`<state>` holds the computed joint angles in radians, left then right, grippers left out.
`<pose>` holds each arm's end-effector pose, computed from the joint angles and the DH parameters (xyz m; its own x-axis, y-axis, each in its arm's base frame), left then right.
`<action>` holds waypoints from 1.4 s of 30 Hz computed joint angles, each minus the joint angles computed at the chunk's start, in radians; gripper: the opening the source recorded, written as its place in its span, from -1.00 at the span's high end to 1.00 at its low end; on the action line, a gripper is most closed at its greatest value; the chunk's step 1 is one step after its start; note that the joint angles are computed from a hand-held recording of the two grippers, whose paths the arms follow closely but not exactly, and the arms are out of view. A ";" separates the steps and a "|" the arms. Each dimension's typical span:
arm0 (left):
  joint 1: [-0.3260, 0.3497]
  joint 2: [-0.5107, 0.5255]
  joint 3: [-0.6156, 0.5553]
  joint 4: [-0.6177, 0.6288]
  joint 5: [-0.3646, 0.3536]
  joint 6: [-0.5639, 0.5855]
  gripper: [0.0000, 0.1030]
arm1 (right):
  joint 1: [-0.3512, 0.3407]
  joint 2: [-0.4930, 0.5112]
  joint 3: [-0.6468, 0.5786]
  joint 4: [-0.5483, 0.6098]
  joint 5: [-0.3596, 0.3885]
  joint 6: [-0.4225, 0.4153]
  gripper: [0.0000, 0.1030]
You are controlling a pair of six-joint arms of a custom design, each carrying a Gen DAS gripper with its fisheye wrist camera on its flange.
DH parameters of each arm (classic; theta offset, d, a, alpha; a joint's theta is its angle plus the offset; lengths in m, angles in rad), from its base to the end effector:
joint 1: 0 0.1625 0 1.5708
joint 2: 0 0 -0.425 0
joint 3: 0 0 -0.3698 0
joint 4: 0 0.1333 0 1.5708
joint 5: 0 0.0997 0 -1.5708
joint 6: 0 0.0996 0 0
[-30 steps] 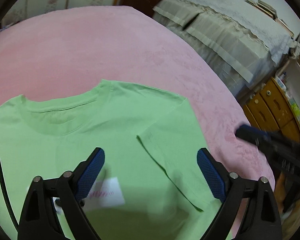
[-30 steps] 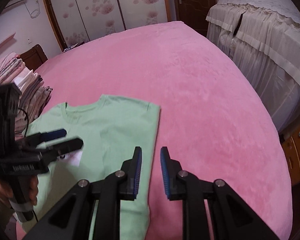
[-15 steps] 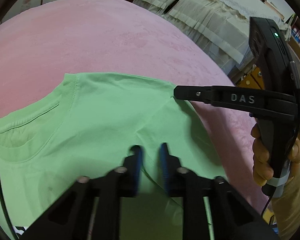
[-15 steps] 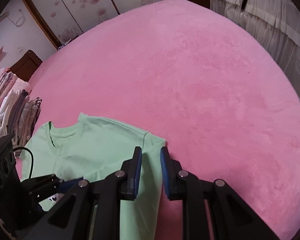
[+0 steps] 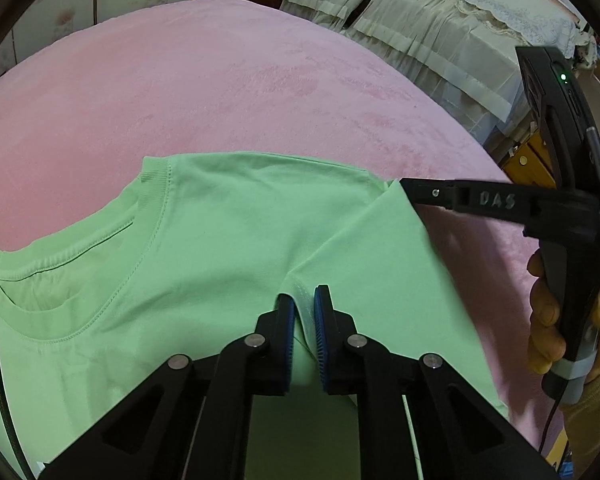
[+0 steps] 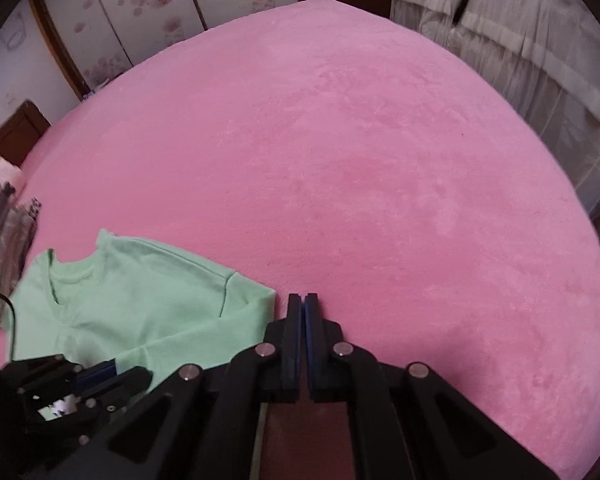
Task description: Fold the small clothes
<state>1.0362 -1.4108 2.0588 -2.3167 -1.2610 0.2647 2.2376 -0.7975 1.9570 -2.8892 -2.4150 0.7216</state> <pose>-0.0992 -0.4887 0.2742 -0.6730 0.6676 -0.3184 0.7078 0.7063 -0.0150 0.3886 -0.3986 0.0781 -0.8502 0.2739 0.4495 -0.0653 0.7925 -0.6063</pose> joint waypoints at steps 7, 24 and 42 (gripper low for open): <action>0.028 -0.032 -0.010 0.028 -0.037 0.007 0.62 | -0.036 -0.038 0.075 -0.194 0.139 -0.039 0.89; 0.002 -0.030 0.050 -0.054 -0.007 0.005 0.30 | 0.042 0.033 -0.050 0.153 -0.055 0.014 0.60; -0.199 -0.308 0.082 0.100 0.112 -0.134 -0.77 | 0.223 -0.051 -0.034 0.320 -0.089 0.281 0.60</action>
